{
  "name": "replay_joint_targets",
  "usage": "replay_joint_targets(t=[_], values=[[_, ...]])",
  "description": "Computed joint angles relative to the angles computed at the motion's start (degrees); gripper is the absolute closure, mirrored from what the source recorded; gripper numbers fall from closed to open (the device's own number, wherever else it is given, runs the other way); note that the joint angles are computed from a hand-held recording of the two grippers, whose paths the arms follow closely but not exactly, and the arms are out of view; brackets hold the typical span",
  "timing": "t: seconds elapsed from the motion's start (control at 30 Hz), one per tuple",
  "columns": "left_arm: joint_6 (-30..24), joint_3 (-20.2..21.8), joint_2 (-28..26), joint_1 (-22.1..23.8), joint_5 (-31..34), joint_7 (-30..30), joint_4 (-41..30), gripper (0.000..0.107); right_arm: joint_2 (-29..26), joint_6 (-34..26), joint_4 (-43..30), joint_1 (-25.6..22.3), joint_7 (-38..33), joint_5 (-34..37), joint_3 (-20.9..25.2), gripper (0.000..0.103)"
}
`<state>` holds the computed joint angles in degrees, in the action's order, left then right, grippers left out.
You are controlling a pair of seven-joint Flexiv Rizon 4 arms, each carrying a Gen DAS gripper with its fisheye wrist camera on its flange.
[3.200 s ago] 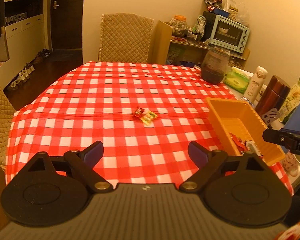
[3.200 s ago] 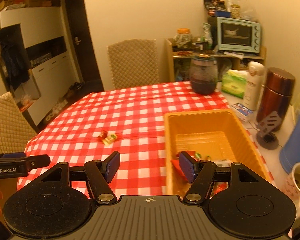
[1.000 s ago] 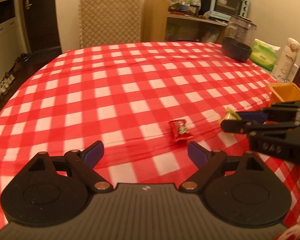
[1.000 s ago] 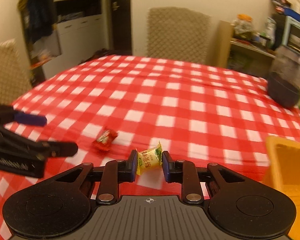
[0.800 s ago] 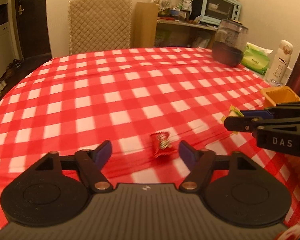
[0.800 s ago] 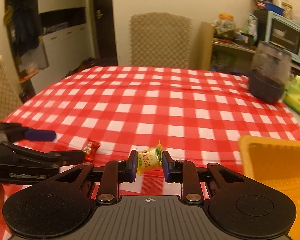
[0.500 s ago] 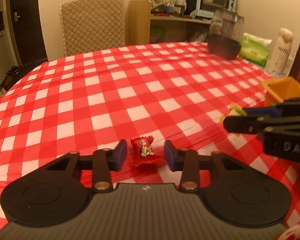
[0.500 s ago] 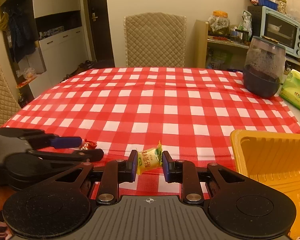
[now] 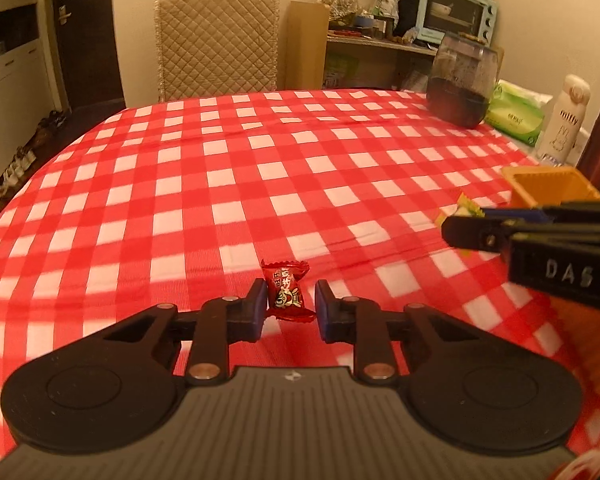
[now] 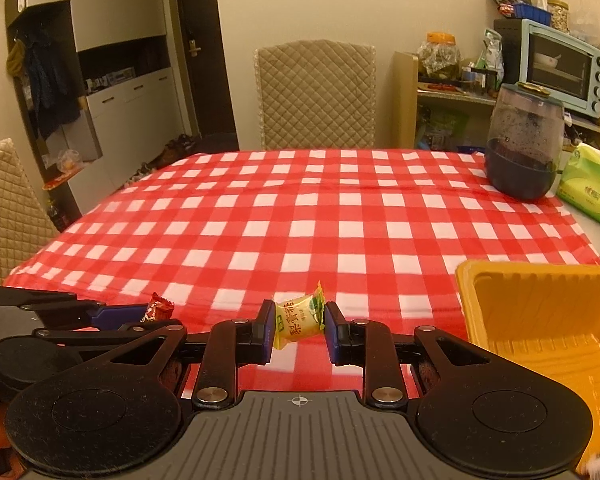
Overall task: Organize snacks
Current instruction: 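Carry the red candy and yellow-green candy over the orange tray with both tools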
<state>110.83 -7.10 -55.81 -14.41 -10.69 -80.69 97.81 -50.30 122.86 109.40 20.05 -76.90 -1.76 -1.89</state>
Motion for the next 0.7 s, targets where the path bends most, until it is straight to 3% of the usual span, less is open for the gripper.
replay_joint_targets(t=[0.33,0.7], values=[[3.6,-0.5,9.3,-2.0,-2.1,-7.9,13.9,0.084,7.4,5.3,13.1,3.0,-0.7,7.4,0.8,0.077],[6.0,2.7,18.0,-7.9,-3.7,-11.8,23.9,0.084,16.8,9.5,25.8,5.0,-1.2,14.6,1.9,0.077]])
